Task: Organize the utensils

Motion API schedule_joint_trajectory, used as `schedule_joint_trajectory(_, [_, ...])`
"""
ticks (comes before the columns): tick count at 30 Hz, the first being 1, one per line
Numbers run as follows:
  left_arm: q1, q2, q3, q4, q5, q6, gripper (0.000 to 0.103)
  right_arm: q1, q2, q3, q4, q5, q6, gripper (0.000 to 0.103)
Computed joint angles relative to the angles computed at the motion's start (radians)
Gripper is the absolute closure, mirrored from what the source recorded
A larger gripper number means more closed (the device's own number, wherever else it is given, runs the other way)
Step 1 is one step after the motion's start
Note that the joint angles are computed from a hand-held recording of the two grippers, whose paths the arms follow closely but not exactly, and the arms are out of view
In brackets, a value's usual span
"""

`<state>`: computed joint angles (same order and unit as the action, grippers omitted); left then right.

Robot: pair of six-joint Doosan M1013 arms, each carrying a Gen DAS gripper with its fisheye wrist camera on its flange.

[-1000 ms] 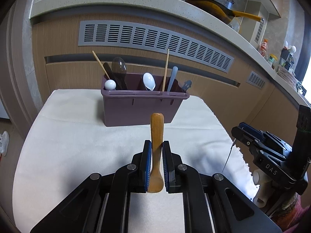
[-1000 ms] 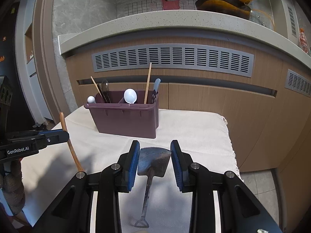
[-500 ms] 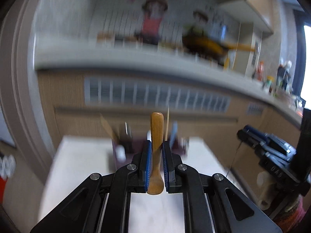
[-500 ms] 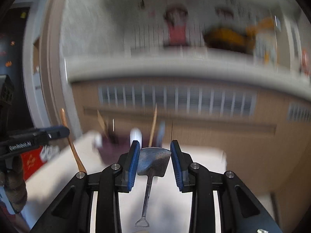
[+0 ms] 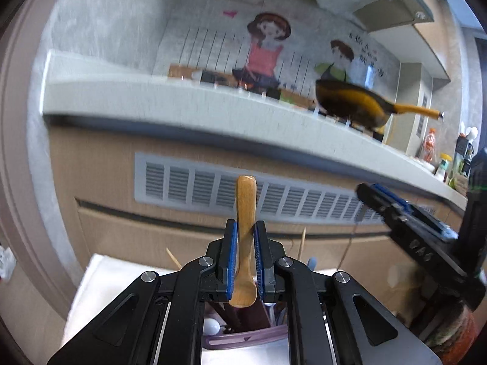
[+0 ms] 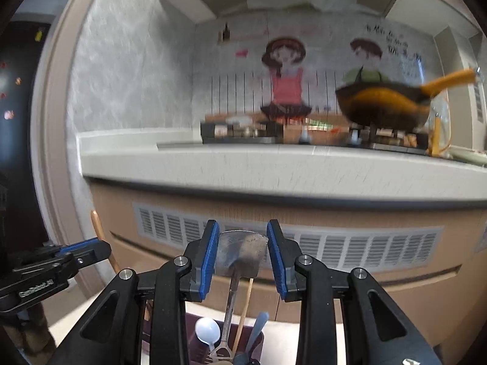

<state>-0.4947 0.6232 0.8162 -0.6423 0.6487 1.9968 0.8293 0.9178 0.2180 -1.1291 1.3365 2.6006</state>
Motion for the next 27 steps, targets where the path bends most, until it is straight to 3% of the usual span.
schedule_joint_trajectory(3, [-0.002, 0.017, -0.003, 0.008, 0.027, -0.009, 0.092, -0.014, 0.018, 0.002, 0.055, 0.026, -0.010, 0.073])
schedule_joint_trajectory(9, [-0.007, 0.048, -0.012, 0.049, 0.114, -0.039, 0.090, -0.033, -0.023, 0.120, 0.217, 0.024, 0.028, 0.073])
schedule_joint_trajectory(12, [-0.005, 0.051, -0.006, 0.019, 0.139, -0.015, 0.087, -0.060, -0.106, 0.284, 0.381, -0.110, 0.074, 0.072])
schedule_joint_trajectory(14, [-0.008, 0.031, 0.021, 0.028, 0.119, -0.002, 0.078, -0.068, -0.146, 0.358, 0.440, -0.173, 0.114, 0.072])
schedule_joint_trajectory(18, [-0.004, -0.052, 0.137, 0.006, 0.037, 0.075, 0.071, -0.014, -0.183, 0.417, 0.236, -0.135, 0.216, 0.072])
schedule_joint_trajectory(23, [-0.008, -0.203, 0.392, 0.001, -0.189, 0.110, 0.070, 0.073, -0.220, 0.482, 0.081, -0.071, 0.303, 0.071])
schedule_joint_trajectory(25, [-0.015, -0.254, 0.481, 0.061, -0.253, 0.073, 0.069, 0.105, -0.218, 0.485, 0.082, -0.020, 0.308, 0.071])
schedule_joint_trajectory(27, [-0.024, -0.294, 0.546, 0.175, -0.269, -0.022, 0.070, 0.134, -0.221, 0.498, 0.102, 0.019, 0.331, 0.071])
